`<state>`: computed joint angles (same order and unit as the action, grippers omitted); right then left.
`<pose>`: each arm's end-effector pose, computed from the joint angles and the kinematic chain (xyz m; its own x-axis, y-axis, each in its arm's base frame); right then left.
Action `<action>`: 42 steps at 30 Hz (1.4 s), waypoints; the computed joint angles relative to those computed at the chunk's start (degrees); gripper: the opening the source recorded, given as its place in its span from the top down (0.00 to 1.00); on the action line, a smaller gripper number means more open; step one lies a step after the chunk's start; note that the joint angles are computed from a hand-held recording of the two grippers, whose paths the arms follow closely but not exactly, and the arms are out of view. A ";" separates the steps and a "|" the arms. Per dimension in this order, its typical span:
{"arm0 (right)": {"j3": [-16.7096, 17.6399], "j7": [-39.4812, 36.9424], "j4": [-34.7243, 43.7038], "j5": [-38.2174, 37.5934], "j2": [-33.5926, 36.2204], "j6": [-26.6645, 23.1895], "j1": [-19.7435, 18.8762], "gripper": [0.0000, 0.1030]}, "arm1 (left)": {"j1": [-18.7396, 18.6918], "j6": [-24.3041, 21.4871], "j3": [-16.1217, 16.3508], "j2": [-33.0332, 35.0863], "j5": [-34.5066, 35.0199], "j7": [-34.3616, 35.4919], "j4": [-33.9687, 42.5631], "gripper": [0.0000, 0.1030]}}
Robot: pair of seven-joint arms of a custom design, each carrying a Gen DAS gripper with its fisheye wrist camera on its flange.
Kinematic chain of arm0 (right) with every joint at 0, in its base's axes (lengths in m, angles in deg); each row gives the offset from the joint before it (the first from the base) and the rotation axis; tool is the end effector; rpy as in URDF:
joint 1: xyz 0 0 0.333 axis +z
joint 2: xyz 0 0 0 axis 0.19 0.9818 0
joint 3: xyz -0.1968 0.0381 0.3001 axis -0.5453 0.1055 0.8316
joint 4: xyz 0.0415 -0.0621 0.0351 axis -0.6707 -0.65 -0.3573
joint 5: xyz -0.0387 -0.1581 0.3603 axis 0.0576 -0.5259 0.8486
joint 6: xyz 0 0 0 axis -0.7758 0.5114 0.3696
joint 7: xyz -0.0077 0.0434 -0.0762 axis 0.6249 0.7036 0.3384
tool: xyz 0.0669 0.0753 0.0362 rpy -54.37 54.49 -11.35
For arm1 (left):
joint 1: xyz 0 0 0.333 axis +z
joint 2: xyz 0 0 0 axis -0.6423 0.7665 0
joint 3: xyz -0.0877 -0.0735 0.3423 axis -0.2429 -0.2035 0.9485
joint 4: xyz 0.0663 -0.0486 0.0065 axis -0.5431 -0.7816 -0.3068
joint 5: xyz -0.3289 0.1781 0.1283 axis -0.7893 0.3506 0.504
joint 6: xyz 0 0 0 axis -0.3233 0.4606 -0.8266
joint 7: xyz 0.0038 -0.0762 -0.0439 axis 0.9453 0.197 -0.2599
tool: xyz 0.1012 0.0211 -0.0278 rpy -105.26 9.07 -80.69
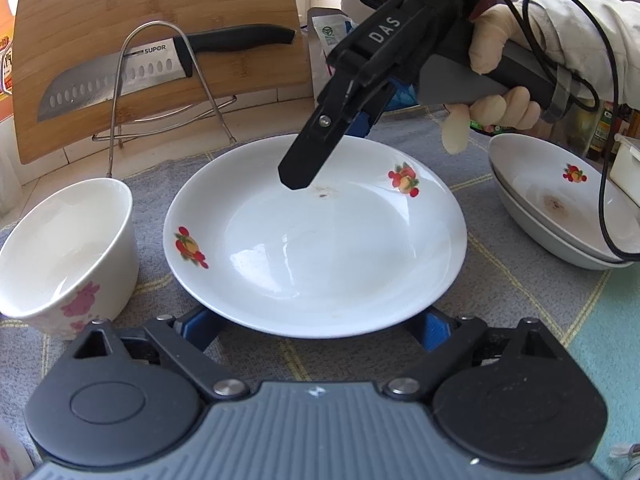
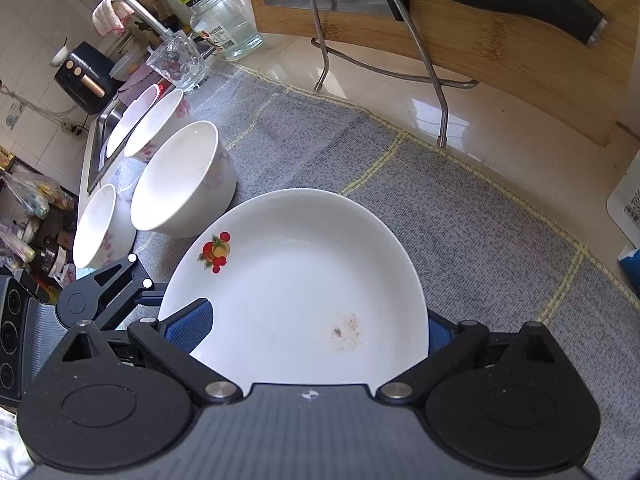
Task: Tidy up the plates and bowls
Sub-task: 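Carry the oval dish with the right gripper over the plate stack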
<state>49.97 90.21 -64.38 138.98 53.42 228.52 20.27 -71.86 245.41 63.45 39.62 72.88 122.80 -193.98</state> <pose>0.5925 0.1992 0.3293 0.5362 -0.6999 -0.4719 -0.8400 -0.3871 -0.3803 0.4127 -0.3510 0.2913 -0.6180 -0.7862 0.0050 -0.5381 0.4182 -0.7318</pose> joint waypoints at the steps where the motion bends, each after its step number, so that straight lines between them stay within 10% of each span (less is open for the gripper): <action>1: 0.00 0.15 -0.08 -0.05 -0.05 0.35 0.13 0.00 | -0.34 -0.30 0.20 -0.06 -0.46 0.17 0.12 0.07; 28: -1.31 -1.36 -9.34 5.21 -9.75 4.05 2.90 0.00 | 0.37 -6.72 -1.39 -9.29 1.47 1.46 -3.55 0.08; 42: -4.61 -0.54 -20.29 10.12 -20.36 9.05 6.48 0.00 | 10.31 -9.49 -8.52 -11.32 22.78 -11.50 -3.50 0.08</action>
<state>45.35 89.67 -84.67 149.10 33.05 237.56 26.75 -61.55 235.91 54.93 28.30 95.66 111.31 -197.48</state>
